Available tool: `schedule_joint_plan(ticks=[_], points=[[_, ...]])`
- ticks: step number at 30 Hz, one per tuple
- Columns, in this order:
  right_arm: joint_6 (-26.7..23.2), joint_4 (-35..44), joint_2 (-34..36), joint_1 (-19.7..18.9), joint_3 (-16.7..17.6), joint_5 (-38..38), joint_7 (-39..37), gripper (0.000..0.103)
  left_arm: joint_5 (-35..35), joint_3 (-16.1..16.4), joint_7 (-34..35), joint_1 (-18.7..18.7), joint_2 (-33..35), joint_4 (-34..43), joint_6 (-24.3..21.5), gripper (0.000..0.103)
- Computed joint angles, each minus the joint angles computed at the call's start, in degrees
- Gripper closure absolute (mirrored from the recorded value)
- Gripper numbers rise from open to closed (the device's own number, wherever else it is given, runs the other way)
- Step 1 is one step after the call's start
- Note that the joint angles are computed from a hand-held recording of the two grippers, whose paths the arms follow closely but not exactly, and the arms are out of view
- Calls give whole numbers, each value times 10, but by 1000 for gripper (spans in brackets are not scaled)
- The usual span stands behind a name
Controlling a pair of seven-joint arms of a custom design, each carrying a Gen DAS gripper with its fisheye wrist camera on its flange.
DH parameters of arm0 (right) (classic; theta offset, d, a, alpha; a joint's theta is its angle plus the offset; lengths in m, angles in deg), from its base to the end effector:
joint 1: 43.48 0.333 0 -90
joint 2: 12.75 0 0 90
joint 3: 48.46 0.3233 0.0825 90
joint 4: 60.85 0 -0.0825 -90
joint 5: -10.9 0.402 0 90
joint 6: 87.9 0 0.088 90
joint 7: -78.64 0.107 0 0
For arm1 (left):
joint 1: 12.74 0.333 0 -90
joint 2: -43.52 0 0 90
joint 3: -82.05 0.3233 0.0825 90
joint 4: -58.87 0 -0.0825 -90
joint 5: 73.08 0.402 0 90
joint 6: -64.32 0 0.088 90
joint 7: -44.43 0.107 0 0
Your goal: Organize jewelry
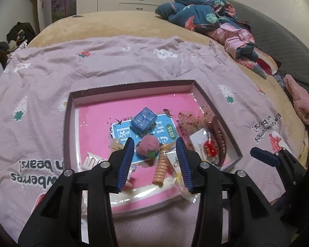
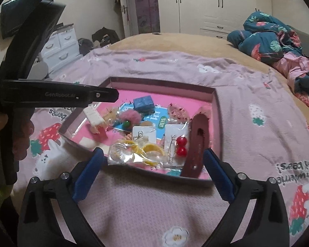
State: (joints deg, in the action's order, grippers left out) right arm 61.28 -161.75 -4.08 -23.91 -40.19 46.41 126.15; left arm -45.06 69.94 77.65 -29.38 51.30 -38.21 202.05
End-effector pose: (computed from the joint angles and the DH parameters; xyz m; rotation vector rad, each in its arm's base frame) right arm 0.6018 0.2975 0.5540 -2.1499 0.8820 -0.2655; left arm 0.5900 -0.3106 0.5793 -2.0574 1.6278 -0.7520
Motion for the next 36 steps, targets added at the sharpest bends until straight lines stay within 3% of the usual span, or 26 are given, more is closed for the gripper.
schedule_joint_plan(ticks=[9, 11, 26, 36], points=[[11, -55, -70, -2, -10, 40, -27, 4, 48, -12, -55, -9, -58, -36, -6, 54], [11, -65, -83, -1, -14, 49, -32, 4, 58, -17, -68, -10, -72, -46, -8, 46], [8, -121, -155, 14, -38, 93, -51, 4, 97, -54, -133, -9, -149, -110, -24, 13], [5, -144, -186, 23, -49, 119, -68, 4, 109, -76, -183, -8, -203, -162, -31, 9]])
